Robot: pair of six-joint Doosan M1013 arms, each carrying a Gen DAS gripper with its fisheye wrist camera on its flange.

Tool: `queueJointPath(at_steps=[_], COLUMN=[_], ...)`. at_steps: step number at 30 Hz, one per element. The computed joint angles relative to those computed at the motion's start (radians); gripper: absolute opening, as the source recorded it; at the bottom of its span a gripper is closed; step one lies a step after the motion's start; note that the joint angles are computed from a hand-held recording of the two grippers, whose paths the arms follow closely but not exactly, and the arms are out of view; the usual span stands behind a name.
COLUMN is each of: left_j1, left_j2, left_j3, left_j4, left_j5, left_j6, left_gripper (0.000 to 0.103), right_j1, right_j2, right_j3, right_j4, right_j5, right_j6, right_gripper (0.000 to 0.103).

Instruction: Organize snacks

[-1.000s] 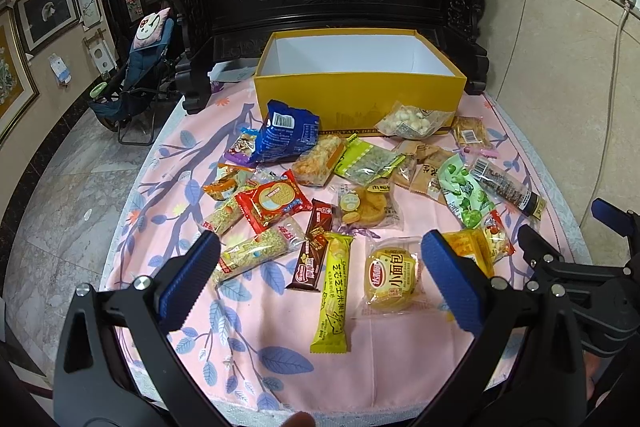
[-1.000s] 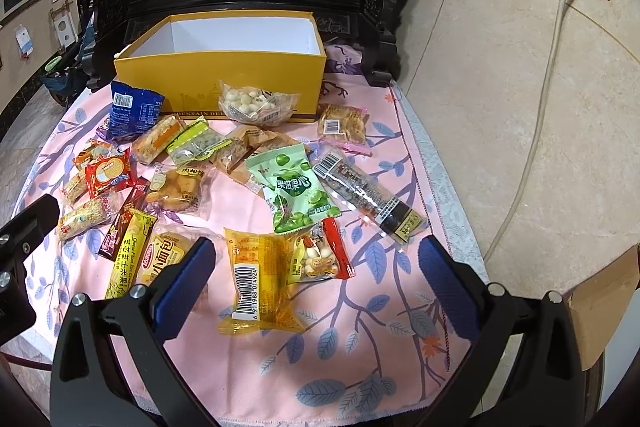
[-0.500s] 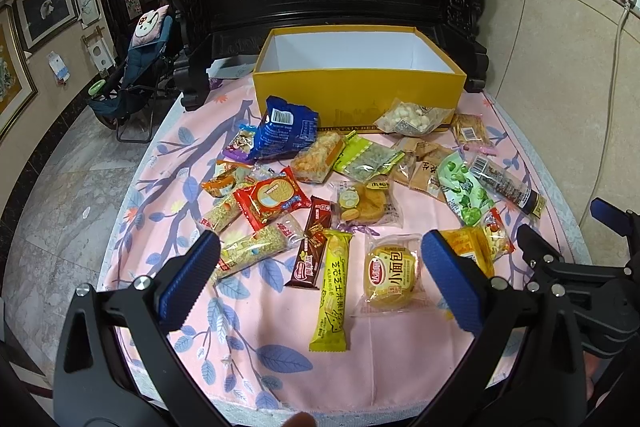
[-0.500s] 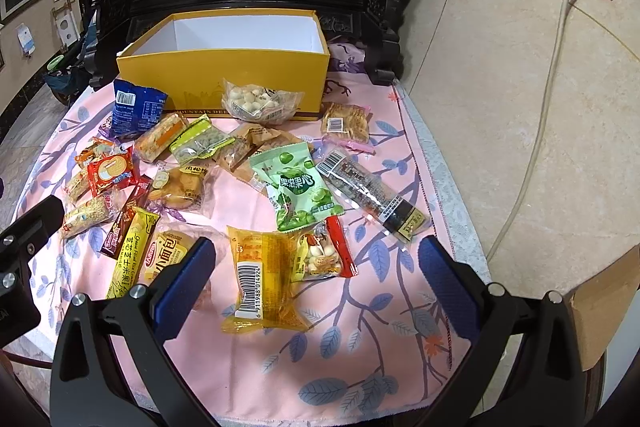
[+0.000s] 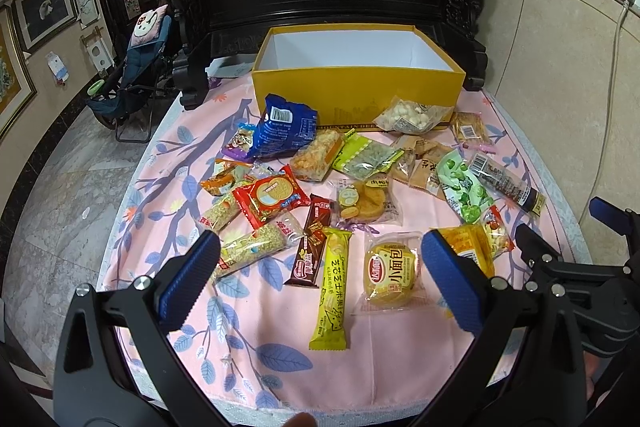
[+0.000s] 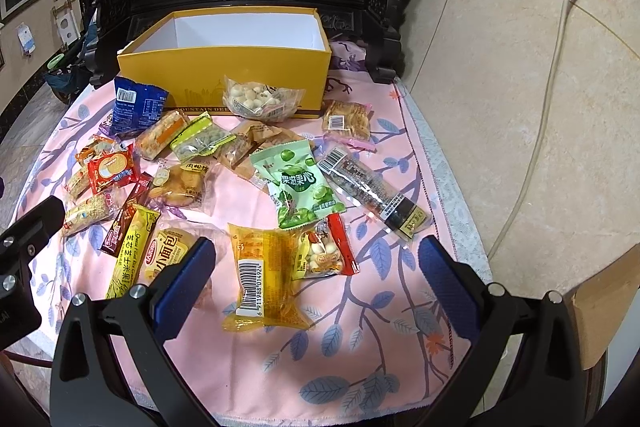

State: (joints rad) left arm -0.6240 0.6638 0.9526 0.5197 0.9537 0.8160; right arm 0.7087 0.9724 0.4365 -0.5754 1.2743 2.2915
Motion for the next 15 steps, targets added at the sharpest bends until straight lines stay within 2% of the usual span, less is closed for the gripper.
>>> queueJointPath(at_steps=[15], left_j1=[-0.001], left_j2=[0.000], left_j3=[0.001], left_j4=[0.005], left_j5=[0.003], left_j6=[-0.002], left_gripper=[0.101], right_j1=[-0.005], right_j2=[0.001], right_j3=[-0.006], right_j4=[0.015], right_j5=[0.004], right_j6=[-0.026], right_gripper=[0.102])
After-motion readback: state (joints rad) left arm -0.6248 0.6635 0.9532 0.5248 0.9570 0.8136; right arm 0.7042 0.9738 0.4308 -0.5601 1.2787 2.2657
